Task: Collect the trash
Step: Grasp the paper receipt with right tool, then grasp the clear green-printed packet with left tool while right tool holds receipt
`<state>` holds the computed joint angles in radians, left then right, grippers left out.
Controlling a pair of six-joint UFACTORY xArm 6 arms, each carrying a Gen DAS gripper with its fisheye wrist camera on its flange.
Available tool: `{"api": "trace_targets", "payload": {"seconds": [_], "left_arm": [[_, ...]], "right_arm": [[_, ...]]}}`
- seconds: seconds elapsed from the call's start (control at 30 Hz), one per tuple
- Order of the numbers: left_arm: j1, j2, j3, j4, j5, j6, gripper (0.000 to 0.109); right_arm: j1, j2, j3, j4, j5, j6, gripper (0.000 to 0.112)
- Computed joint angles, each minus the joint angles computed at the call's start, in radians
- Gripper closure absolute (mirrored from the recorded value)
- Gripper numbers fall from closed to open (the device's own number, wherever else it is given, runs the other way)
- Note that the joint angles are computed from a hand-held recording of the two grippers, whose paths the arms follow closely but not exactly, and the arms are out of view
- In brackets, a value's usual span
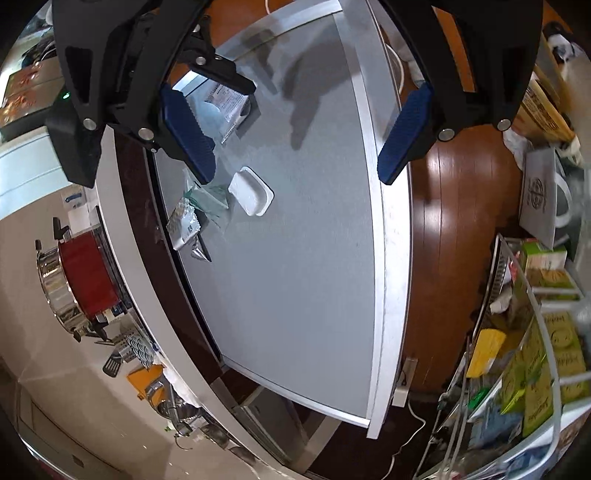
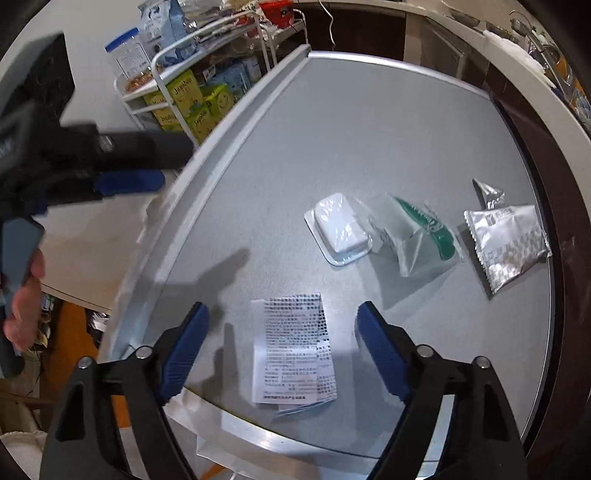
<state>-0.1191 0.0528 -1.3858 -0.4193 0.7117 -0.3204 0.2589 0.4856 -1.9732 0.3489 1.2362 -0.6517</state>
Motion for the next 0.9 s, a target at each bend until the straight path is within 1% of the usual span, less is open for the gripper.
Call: {"api": "trace_targets", "payload": {"seconds": [0.03, 0.1, 0.13, 0.23, 0.3, 0.33, 0.4, 0.5, 0.73, 0.8, 0.9], "left_arm": [[0.001, 0.01, -0.016, 0.005, 0.008, 0.009, 0.018], [0.003, 0.029, -0.046, 0.018, 0.021, 0.021, 0.018], [0.003, 0.041, -0.065, 0.021, 0.028, 0.03, 0.018], [0.002, 0.072, -0.114, 0.026, 0.043, 0.047, 0.018], [0.0, 0.086, -0.137, 0.026, 0.05, 0.056, 0.018], [-0.002, 0.103, -0.163, 0.028, 0.063, 0.063, 0.018], [-0.007, 0.132, -0.208, 0.042, 0.087, 0.077, 0.018], [-0.028, 0.214, -0.339, 0.092, 0.161, 0.108, 0.018], [-0.11, 0.461, -0.718, 0.241, 0.377, 0.252, 0.018], [-0.128, 0.53, -0.824, 0.247, 0.427, 0.295, 0.018], [-0.144, 0.63, -0.984, 0.248, 0.503, 0.329, 0.018]], "right_arm": [[0.001, -0.005, 0.013, 0.0, -0.007, -0.006, 0.034], [0.0, 0.001, 0.012, 0.002, -0.005, -0.013, 0.047], [-0.001, 0.015, -0.008, 0.004, 0.007, -0.012, 0.05], [-0.006, 0.019, -0.011, 0.024, 0.004, -0.032, 0.054], [-0.011, 0.038, -0.045, 0.037, 0.036, -0.033, 0.069], [-0.017, 0.036, -0.045, 0.036, 0.042, -0.031, 0.07], [-0.028, 0.021, -0.03, 0.03, 0.026, -0.027, 0.07], [-0.052, -0.009, 0.005, 0.033, 0.002, -0.003, 0.07], [-0.105, -0.039, 0.05, -0.022, -0.063, 0.079, 0.07], [-0.116, -0.051, 0.074, -0.039, -0.082, 0.087, 0.07], [-0.132, -0.045, 0.073, -0.05, -0.085, 0.099, 0.07]]}}
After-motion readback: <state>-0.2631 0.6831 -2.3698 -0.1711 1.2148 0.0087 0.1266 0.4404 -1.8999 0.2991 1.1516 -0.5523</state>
